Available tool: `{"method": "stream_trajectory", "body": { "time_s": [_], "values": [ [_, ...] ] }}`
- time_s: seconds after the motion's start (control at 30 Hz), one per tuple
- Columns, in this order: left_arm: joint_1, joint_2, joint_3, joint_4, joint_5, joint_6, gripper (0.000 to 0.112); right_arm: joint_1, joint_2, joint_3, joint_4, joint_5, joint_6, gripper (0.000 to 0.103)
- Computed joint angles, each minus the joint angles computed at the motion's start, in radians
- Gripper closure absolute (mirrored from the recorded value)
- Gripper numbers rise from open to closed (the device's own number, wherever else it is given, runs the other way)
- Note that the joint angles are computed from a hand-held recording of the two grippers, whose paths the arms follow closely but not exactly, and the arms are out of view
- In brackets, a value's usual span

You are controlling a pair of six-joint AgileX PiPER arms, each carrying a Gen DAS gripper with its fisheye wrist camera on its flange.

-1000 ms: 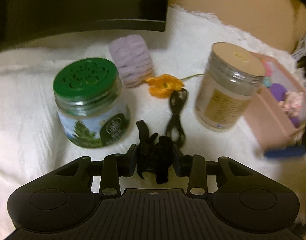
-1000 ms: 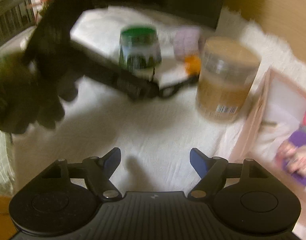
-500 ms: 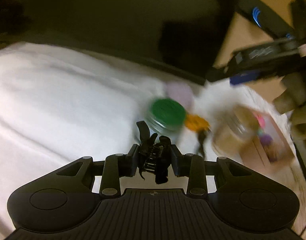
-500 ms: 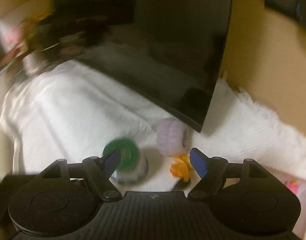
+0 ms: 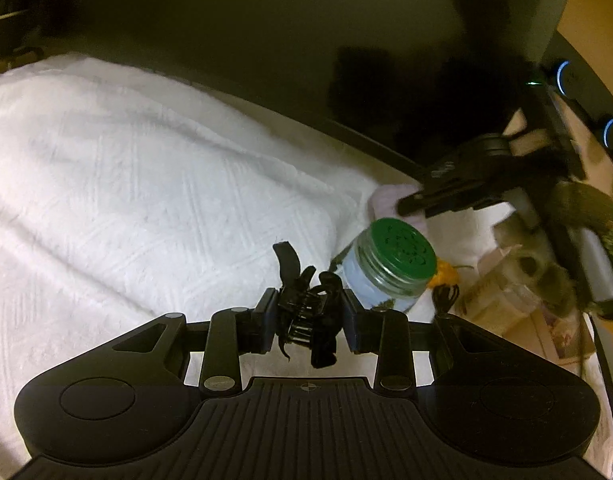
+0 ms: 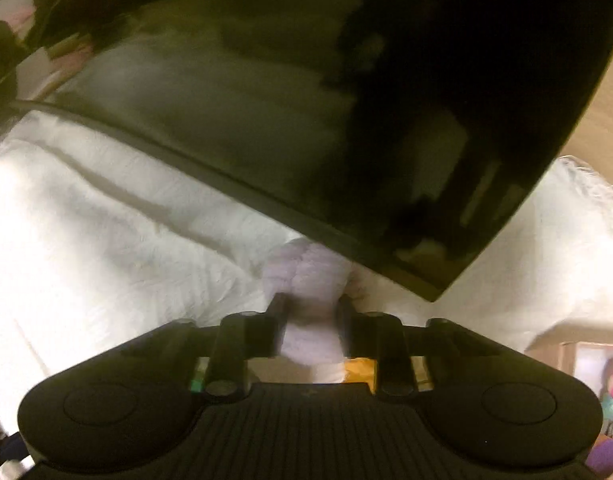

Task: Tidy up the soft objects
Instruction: 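Grasp the lavender knit scrunchie with the right gripper while the left holds the clip, then carry the clip with the left gripper while the right carries the scrunchie into the pink box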

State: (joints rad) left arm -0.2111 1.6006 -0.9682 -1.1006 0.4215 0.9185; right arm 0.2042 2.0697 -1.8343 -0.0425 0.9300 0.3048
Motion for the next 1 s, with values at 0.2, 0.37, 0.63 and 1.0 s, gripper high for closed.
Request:
{"method": "stream_trajectory", "body": {
  "time_s": [0.2,0.37,0.63,1.0],
  "values": [
    [-0.014,-0.001,-0.06,0.075,-0.012,-0.088,0.075,-0.031,-0.225,0.199,0.157,-0.077,-0.171,0.091],
    [-0.097,0.009,-0.14,0.195,-0.024,-0.276,0.075,-0.059,-0.418,0.327,0.216,-0.121,-0.274,0.091],
    [-0.355,0.056,-0.32,0.504,-0.042,-0.601,0.075,-0.306,-0.698,0.472,0.383,-0.082,-0.482,0.091],
    [-0.675,0.359,-0.717,0.764,0.082,-0.858,0.075,-0.94,-0.838,0.602,0.773,0.086,-1.01,0.091]
  ]
}}
